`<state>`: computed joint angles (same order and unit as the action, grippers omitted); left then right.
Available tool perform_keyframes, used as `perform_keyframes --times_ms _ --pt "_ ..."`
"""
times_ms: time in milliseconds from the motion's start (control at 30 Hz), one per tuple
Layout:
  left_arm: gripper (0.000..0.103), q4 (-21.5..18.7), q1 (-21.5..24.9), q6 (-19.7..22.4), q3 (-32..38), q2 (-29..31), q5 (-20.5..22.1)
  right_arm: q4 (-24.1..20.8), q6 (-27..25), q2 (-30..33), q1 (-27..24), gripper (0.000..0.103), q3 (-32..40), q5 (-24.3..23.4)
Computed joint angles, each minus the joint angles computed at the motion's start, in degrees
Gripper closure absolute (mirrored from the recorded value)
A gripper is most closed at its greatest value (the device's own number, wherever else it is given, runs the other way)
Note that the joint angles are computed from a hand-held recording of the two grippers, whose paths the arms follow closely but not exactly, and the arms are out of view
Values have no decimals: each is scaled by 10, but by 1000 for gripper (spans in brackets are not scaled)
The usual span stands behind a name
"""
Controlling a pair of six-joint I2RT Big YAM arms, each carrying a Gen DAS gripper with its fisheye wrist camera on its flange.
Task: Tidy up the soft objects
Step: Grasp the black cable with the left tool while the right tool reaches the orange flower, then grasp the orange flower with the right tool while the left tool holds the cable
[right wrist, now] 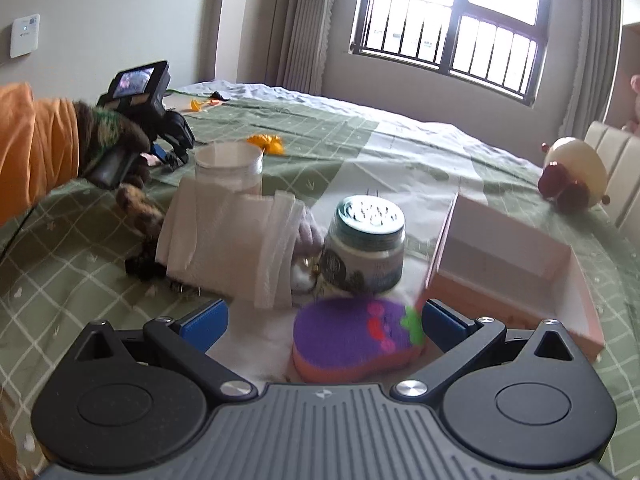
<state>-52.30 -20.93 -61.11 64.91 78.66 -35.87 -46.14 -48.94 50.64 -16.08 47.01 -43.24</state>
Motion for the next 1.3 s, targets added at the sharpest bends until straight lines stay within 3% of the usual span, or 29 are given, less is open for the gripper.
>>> perform_keyframes --times_ms 67,100,133,200,300,367,467,567,700,800,900,967,1000,1033,1100,1167,1300 --pt "66 45 7 35 -17 -11 19 -5 15 2 17 0 14 7" --pt "80 63 9 50 -26 -20 31 -16 20 6 26 0 27 7" --pt "87 77 9 61 -37 -31 44 -33 23 13 36 0 45 5" --pt "87 129 4 75 -77 -71 68 -64 37 34 67 0 90 8" --pt "87 182 -30 103 -135 -129 55 -104 111 91 141 0 179 41" --pt "87 190 -67 84 -163 -163 25 -136 179 146 201 0 249 78" --pt "87 195 -135 7 -193 -206 -33 -173 274 245 304 1 361 157" --pt "87 244 -185 -20 -224 -241 -70 -212 347 362 391 1 486 253" --pt "87 255 -202 -41 -256 -280 -101 -219 399 486 465 1 605 353" --pt "87 247 -193 -55 -274 -294 -88 -216 422 572 502 3 685 408" --pt "87 281 -171 -44 -296 -293 -34 -248 445 658 522 18 773 469" --pt "87 299 -161 -41 -307 -290 -5 -278 463 704 526 22 821 502" --pt "87 305 -160 -38 -309 -287 2 -283 469 718 526 31 833 516" --pt "87 312 -157 -33 -310 -285 11 -291 473 732 527 56 848 525" --pt "87 318 -157 -32 -312 -284 19 -304 475 735 522 93 852 507" --pt "87 317 -157 -29 -311 -283 16 -299 475 709 519 93 827 482" --pt "87 314 -182 -16 -304 -287 -23 -264 439 589 517 94 727 426"
